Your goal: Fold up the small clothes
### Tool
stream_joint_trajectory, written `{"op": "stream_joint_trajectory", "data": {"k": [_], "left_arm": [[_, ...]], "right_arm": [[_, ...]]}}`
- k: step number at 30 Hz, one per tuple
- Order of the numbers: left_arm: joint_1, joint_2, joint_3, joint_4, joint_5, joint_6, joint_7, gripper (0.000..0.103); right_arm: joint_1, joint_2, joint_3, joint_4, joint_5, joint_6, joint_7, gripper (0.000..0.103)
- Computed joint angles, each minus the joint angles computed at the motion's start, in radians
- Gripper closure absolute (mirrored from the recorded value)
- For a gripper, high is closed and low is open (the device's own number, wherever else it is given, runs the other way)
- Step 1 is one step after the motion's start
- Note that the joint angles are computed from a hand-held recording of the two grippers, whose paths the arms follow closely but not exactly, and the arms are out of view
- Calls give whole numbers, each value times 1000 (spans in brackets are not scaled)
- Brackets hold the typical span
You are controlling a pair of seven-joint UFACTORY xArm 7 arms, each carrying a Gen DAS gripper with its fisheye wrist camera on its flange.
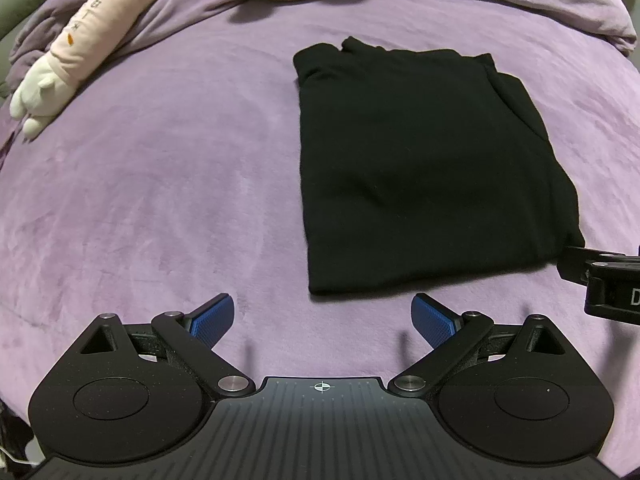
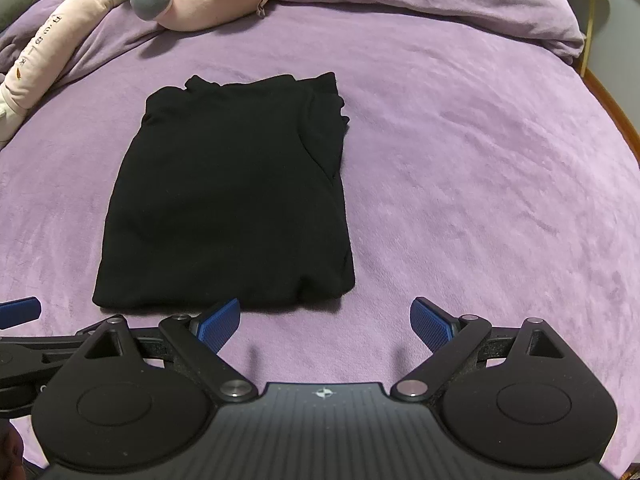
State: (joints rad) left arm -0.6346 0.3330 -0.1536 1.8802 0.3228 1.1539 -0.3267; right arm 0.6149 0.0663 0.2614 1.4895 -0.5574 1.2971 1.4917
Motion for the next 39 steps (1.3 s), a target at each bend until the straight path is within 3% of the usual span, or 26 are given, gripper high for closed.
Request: {"op": "stream_joint_trajectory", "data": {"k": [39], "left_arm": [[-11,29,4,24,-6,18,6,4]], "right_arm": [[-15,-17,4,-37,18,-18,15,11]]}}
